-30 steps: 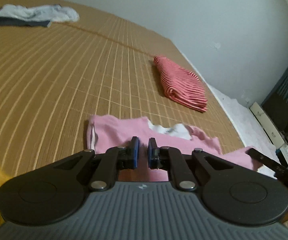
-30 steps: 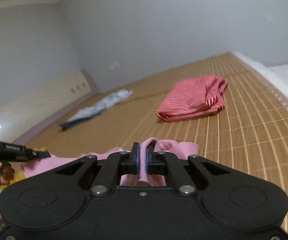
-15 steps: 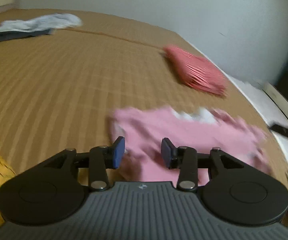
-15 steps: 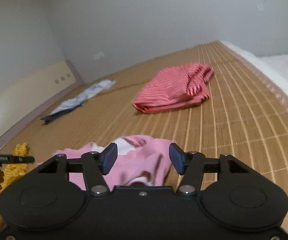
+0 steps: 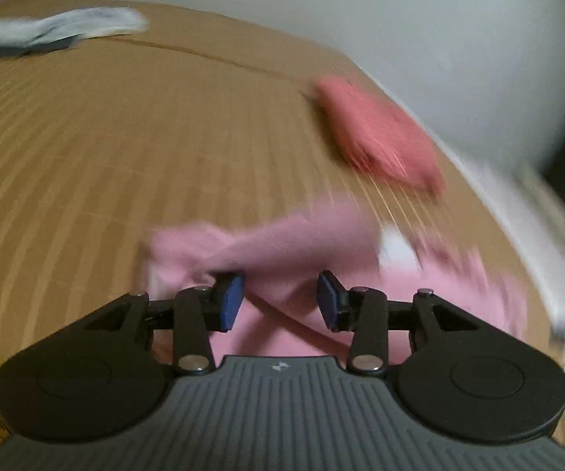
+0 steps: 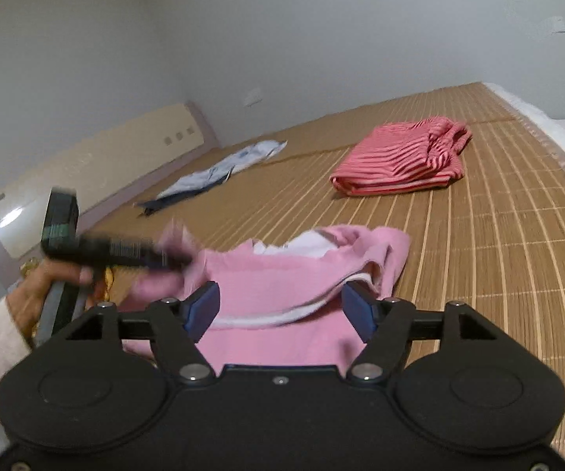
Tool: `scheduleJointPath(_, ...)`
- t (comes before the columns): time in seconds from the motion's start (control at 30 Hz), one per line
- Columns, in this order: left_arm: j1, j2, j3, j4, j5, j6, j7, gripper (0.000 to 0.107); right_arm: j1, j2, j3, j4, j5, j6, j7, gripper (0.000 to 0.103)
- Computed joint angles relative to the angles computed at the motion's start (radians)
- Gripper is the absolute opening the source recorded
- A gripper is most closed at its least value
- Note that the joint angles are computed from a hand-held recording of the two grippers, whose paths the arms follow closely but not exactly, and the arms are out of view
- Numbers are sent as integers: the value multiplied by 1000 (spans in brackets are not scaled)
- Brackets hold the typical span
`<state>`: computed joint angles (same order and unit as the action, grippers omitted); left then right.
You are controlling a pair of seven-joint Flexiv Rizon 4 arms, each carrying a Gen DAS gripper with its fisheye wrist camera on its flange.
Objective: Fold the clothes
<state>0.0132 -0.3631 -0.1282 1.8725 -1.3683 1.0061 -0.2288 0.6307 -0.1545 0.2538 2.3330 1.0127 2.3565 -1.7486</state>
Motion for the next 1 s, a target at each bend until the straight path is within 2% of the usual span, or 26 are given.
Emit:
scheduleJointPath(0.03,3,-16,2,-20,-16,25,-35,47,-7,-1,-7,-3,-5,-22,-6,71)
scheduleJointPath(0.13,33,-22,5,-28,-36,1,-69,50,-4,8,-34,-30,27,-94,-77,71)
scheduleJointPath(0.23,15,4,12,14,-37,49,22,53,-71,-24,7,43,-220,-93,114,71)
scheduleJointPath(0.27,8,19,12,35,-46,62,67,53,-77,-34,0,47,-264,-102,143,71)
scheduleJointPath(0.3,0,35,13,57,-58,71,113,53,-64,-37,-21,39,-271,-118,136,71)
scheduleJointPath(0.4,6,88,30,114,-74,-21,208,53,-11,-49,-106,-9,-246,-176,80,72)
scheduleJointPath(0.47,-3,92,34,121,-87,-64,253,61,-67,-93,-90,1,-372,-131,173,73)
scheduleJointPath(0.5,-10,92,34,122,-93,-74,266,62,-84,-117,-97,-5,-411,-114,206,73)
scheduleJointPath(0.57,-40,68,32,111,-96,-18,265,62,-90,-159,-134,-30,-438,-97,242,73)
scheduleJointPath(0.67,-88,19,23,89,-118,172,267,61,-19,-190,-255,-84,-348,-153,214,71)
scheduleJointPath(0.73,-120,-1,20,78,-178,311,323,62,30,-204,-320,-101,-296,-166,185,71)
scheduleJointPath(0.77,-109,1,22,83,-169,313,300,65,64,-207,-354,-107,-262,-166,160,71)
scheduleJointPath(0.83,-73,13,41,97,-107,261,214,66,157,-198,-441,-125,-161,-188,75,71)
scheduleJointPath(0.93,-63,68,41,143,-184,259,264,65,333,-151,-601,-159,24,-238,-129,74)
scheduleJointPath(1.0,-68,110,56,179,-225,238,311,65,365,-114,-612,-177,45,-261,-216,76)
